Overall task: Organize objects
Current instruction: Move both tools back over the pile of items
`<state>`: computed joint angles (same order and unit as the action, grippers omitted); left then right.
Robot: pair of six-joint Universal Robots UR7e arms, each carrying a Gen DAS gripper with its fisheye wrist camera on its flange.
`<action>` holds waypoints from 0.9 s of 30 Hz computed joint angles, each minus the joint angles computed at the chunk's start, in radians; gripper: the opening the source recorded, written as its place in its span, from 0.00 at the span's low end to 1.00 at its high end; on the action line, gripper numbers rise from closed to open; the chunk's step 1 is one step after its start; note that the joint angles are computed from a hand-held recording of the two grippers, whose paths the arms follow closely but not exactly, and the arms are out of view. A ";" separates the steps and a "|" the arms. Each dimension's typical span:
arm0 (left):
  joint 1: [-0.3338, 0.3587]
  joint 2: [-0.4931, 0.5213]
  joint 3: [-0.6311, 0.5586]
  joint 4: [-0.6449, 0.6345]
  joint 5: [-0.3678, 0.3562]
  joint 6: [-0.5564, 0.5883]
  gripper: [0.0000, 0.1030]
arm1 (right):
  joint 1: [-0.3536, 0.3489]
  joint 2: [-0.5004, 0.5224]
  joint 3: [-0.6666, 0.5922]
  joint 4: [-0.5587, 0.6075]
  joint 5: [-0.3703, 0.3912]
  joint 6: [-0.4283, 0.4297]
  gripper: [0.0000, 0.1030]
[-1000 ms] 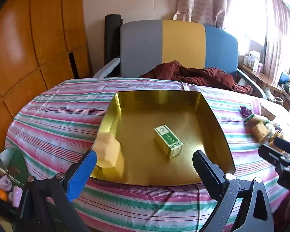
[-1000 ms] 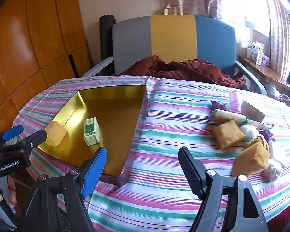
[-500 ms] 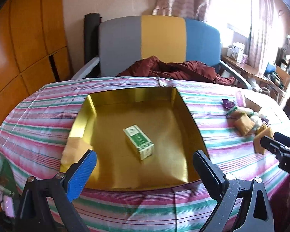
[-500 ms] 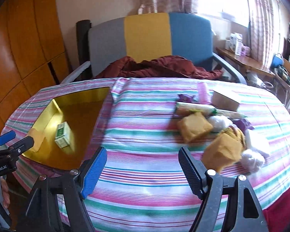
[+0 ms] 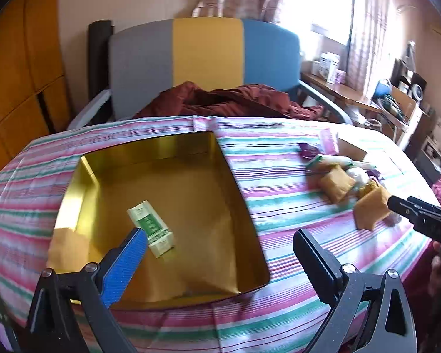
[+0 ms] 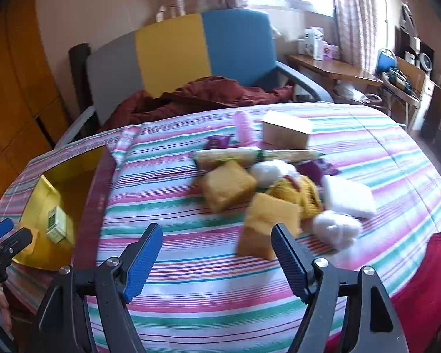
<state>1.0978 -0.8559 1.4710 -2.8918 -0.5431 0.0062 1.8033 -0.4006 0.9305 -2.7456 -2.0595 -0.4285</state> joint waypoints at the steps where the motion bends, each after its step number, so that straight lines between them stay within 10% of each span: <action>1: 0.000 0.009 -0.015 0.009 -0.005 0.007 0.97 | -0.004 -0.003 -0.003 0.005 -0.006 0.007 0.75; 27: 0.065 0.429 -0.686 0.492 -0.250 0.072 0.93 | -0.095 -0.017 -0.165 0.199 0.042 0.190 0.75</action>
